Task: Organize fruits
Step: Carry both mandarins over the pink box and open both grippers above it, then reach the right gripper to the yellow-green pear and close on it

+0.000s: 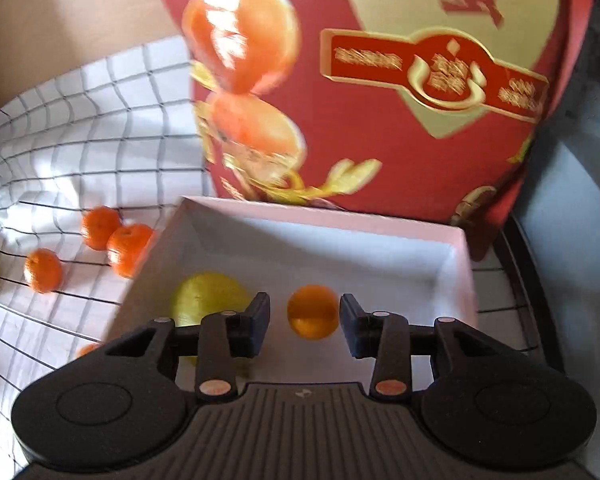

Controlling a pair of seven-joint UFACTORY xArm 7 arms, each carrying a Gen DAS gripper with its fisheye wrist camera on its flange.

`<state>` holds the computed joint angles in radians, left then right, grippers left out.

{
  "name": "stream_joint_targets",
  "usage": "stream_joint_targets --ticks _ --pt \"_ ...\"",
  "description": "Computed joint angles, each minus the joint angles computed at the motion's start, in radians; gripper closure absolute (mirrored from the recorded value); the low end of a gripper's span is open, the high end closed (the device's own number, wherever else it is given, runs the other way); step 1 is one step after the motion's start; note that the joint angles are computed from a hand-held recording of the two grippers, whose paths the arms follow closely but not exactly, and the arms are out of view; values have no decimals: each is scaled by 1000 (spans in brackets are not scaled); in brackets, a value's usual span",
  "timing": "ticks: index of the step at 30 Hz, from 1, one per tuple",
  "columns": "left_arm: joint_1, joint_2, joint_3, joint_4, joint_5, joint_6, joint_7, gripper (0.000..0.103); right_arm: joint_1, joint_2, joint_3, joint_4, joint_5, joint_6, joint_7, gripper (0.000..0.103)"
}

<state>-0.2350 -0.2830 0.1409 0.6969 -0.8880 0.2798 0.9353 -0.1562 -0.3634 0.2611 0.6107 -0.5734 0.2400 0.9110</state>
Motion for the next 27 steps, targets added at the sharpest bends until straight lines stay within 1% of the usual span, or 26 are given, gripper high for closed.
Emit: stream_joint_targets --ticks 2,4,5,7,8,9,10,11,13,15,17,19,22,25,27 --pt "6 51 30 61 -15 -2 56 54 -37 -28 61 -6 -63 -39 58 62" --pt "23 108 46 137 -53 37 115 53 -80 -56 138 -1 -130 -67 110 59" --pt "34 139 52 176 -88 53 137 54 -99 -68 177 4 -158 -76 133 57" --pt "61 183 59 238 -156 90 191 54 -117 -86 237 17 -193 -91 165 57" --pt "72 213 53 270 -173 104 212 54 -126 -86 267 26 -207 -106 179 56" --pt "86 242 46 301 -170 114 228 54 -126 -86 291 32 -212 -115 186 54" --pt "102 273 36 333 -142 124 225 54 -127 -80 315 41 -214 -119 193 53" --pt "117 303 28 368 -117 139 216 53 -115 -67 334 50 -207 -115 194 52" --pt "151 360 12 431 -108 191 218 53 -87 -22 360 78 -193 -90 203 52" --pt "182 412 -9 479 -105 217 231 53 -36 17 367 95 -186 -47 218 52" --pt "208 456 -32 518 -91 225 237 53 -2 49 386 115 -206 9 247 52" --pt "241 485 -52 552 -87 261 224 53 31 60 400 120 -231 52 281 52" --pt "293 518 -79 593 -68 333 205 54 100 56 376 101 -230 84 294 52" --pt "340 517 -116 593 -57 374 241 53 165 47 339 83 -219 125 297 52" --pt "368 507 -134 589 -29 424 223 54 200 43 313 77 -213 154 300 52"
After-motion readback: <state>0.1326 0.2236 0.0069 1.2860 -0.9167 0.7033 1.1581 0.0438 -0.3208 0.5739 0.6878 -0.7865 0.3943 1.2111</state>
